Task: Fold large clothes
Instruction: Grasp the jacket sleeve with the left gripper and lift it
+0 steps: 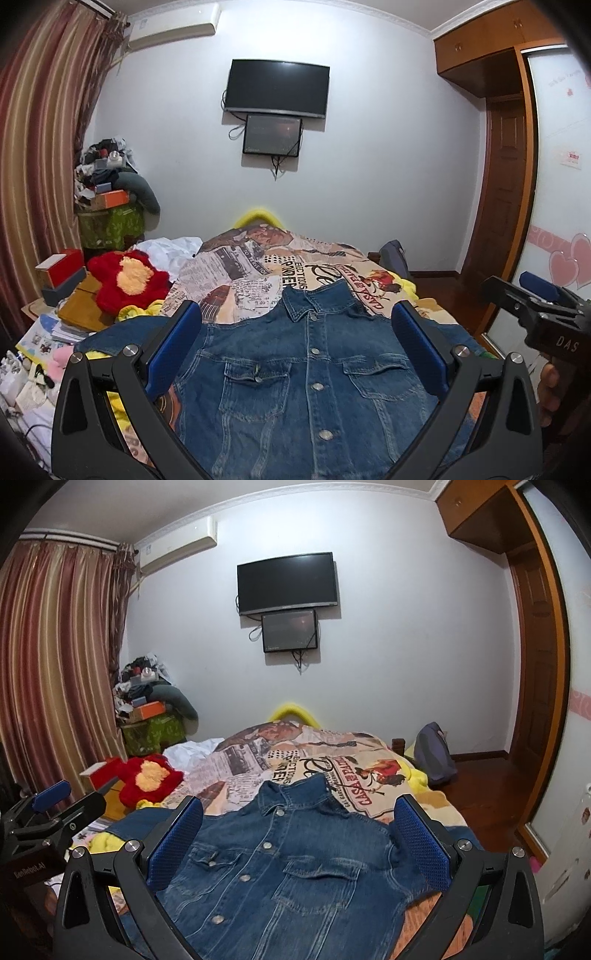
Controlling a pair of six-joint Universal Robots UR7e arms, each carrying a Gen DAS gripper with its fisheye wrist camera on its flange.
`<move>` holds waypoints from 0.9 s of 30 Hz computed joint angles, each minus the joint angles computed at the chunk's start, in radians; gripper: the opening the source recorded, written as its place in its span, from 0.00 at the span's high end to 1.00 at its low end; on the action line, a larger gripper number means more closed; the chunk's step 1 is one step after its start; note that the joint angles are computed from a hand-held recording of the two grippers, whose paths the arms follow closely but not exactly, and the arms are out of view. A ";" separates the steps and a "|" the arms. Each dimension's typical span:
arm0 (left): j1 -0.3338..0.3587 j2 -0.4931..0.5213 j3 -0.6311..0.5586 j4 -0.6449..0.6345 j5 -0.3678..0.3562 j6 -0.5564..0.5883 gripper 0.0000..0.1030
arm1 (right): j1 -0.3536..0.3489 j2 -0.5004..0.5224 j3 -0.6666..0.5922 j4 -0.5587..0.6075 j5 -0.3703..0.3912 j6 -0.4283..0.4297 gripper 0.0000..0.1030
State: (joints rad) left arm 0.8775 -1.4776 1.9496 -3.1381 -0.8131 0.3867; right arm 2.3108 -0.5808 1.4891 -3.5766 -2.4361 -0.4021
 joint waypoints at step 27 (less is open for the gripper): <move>0.544 0.401 -0.758 0.751 0.050 -0.390 0.00 | -0.311 0.337 -0.728 1.030 0.145 0.262 0.00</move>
State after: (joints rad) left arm 1.4214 -1.0770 1.1919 -2.3871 -0.7632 -0.0034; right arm 1.9994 -0.2435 0.7609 -2.5465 -2.2906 -0.1398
